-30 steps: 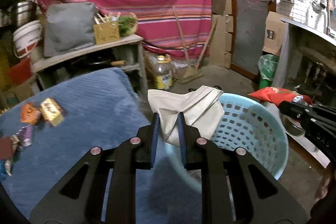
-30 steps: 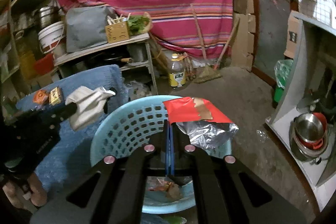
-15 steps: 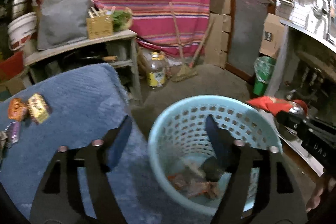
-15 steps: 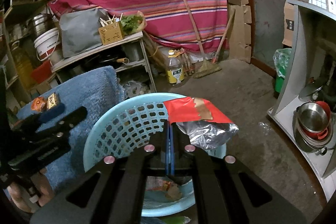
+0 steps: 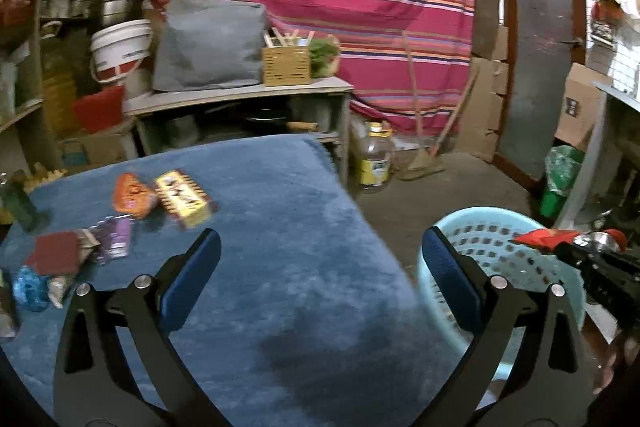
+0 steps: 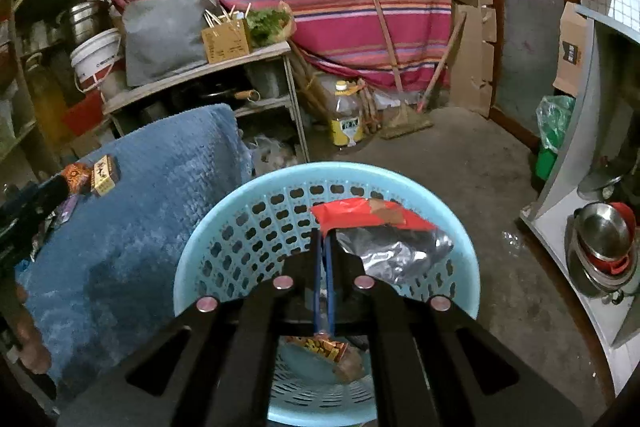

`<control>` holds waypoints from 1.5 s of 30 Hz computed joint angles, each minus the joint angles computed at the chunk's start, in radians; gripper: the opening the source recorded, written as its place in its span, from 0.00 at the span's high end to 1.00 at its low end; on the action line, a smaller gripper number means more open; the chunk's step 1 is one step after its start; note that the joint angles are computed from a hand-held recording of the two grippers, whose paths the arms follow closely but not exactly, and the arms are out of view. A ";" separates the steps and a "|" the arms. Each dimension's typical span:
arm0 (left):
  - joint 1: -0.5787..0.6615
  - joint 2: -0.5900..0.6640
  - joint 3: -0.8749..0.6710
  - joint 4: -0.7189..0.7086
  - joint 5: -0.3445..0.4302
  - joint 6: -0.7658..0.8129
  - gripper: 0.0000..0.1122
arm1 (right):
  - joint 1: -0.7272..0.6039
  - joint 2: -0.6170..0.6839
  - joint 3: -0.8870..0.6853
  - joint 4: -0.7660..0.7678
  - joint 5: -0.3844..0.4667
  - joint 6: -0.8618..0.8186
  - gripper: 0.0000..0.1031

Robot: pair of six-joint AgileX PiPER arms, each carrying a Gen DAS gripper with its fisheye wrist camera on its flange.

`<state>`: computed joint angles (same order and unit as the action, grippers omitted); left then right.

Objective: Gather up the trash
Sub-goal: 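Open the left tool then the right tool to drop both items into the basket, then move both tools back over the table toward the remaining trash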

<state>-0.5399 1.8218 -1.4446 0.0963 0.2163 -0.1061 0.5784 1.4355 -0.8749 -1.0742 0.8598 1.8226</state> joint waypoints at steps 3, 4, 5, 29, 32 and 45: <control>0.032 -0.022 0.027 0.110 -0.001 -0.100 0.13 | -0.004 0.017 -0.021 0.028 0.010 0.009 0.55; 0.044 -0.027 0.030 0.120 0.003 -0.107 0.13 | 0.011 0.025 -0.029 0.019 0.038 0.036 0.27; 0.059 -0.028 0.029 0.091 0.003 -0.075 0.13 | 0.028 0.033 -0.038 0.005 0.071 0.056 0.26; 0.501 -0.100 0.077 -0.661 0.011 0.752 0.13 | 0.249 0.397 -0.593 -0.082 0.244 -0.072 0.21; 0.549 -0.099 0.075 -0.767 0.030 0.851 0.13 | 0.267 0.477 -0.709 -0.078 0.247 -0.128 0.21; 0.675 -0.025 0.044 -0.905 0.032 1.021 0.13 | 0.290 0.803 -1.220 0.017 0.242 -0.360 0.18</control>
<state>0.1354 1.7963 -1.4007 -0.8091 0.2481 0.9151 0.8686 2.2384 -2.0945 -1.0576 1.1017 1.4627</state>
